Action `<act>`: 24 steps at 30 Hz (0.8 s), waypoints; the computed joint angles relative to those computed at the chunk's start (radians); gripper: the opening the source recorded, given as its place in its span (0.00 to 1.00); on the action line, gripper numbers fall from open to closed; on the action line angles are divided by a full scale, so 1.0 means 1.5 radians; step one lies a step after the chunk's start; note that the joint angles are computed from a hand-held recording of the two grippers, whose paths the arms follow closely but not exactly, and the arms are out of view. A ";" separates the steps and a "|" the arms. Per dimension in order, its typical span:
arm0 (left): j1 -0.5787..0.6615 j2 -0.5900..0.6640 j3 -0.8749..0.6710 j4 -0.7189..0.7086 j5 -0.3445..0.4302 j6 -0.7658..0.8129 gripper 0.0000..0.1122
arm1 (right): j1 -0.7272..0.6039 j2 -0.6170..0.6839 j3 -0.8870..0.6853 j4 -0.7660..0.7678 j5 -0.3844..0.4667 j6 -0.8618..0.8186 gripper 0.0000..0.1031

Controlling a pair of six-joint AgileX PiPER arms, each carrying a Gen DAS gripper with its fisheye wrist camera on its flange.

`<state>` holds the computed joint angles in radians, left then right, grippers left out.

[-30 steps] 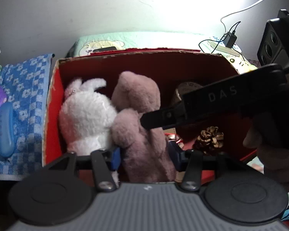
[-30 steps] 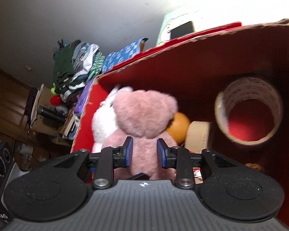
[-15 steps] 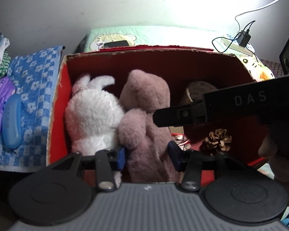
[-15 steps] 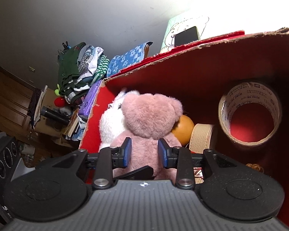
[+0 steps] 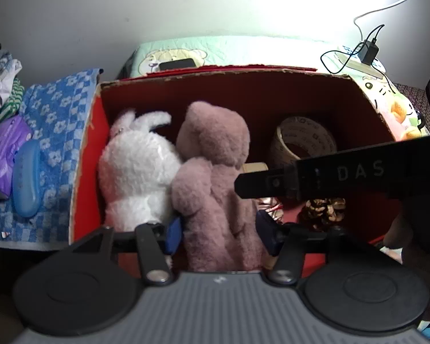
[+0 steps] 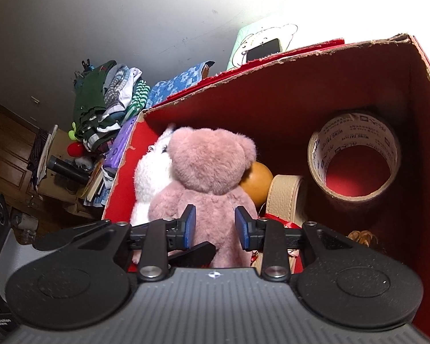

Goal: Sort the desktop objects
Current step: 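Lower the teddy bear beside the bunny and open the right gripper, then move the right gripper out of the box toward the green plush toy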

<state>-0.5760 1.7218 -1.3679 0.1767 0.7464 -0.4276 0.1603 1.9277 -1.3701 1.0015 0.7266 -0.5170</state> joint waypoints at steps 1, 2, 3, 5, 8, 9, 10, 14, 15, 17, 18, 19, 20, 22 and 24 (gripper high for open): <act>-0.004 -0.002 0.000 0.006 0.002 -0.006 0.54 | -0.001 -0.003 0.003 0.002 -0.001 -0.003 0.33; -0.007 -0.004 0.000 0.014 0.004 -0.013 0.54 | 0.000 -0.006 0.007 0.001 -0.005 -0.004 0.33; -0.013 -0.006 -0.002 0.025 0.008 -0.023 0.54 | 0.001 -0.011 0.011 -0.002 -0.010 -0.004 0.33; -0.022 -0.011 -0.006 0.042 0.016 -0.038 0.54 | 0.004 -0.020 0.018 -0.014 -0.021 0.004 0.33; -0.039 -0.018 -0.013 0.076 0.027 -0.070 0.59 | -0.002 -0.035 0.038 -0.003 -0.034 -0.005 0.33; -0.046 -0.019 -0.016 0.093 0.035 -0.085 0.60 | -0.004 -0.040 0.044 0.002 -0.037 -0.008 0.33; -0.055 -0.018 -0.022 0.110 0.045 -0.099 0.60 | -0.007 -0.049 0.055 0.008 -0.042 -0.014 0.33; -0.083 -0.014 -0.045 0.152 0.083 -0.140 0.60 | -0.011 -0.092 0.099 0.016 -0.074 -0.043 0.33; -0.089 -0.013 -0.052 0.158 0.092 -0.148 0.60 | -0.011 -0.104 0.110 0.016 -0.084 -0.051 0.33; -0.101 -0.009 -0.063 0.166 0.108 -0.165 0.61 | -0.011 -0.126 0.133 0.019 -0.100 -0.067 0.33; -0.105 -0.007 -0.068 0.167 0.115 -0.172 0.61 | -0.012 -0.137 0.144 0.025 -0.106 -0.077 0.33; -0.110 -0.002 -0.077 0.166 0.123 -0.178 0.61 | -0.014 -0.149 0.158 0.033 -0.113 -0.089 0.33; -0.114 0.002 -0.082 0.165 0.130 -0.183 0.61 | -0.016 -0.159 0.170 0.042 -0.118 -0.102 0.33; -0.125 0.009 -0.094 0.166 0.144 -0.192 0.61 | -0.021 -0.182 0.195 0.058 -0.132 -0.127 0.33; -0.139 0.015 -0.106 0.169 0.156 -0.198 0.61 | -0.028 -0.204 0.218 0.069 -0.145 -0.147 0.33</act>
<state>-0.7846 1.7448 -1.5266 0.4295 0.9809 -0.7250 0.1187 1.6221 -1.0430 1.1052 0.5088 -0.7381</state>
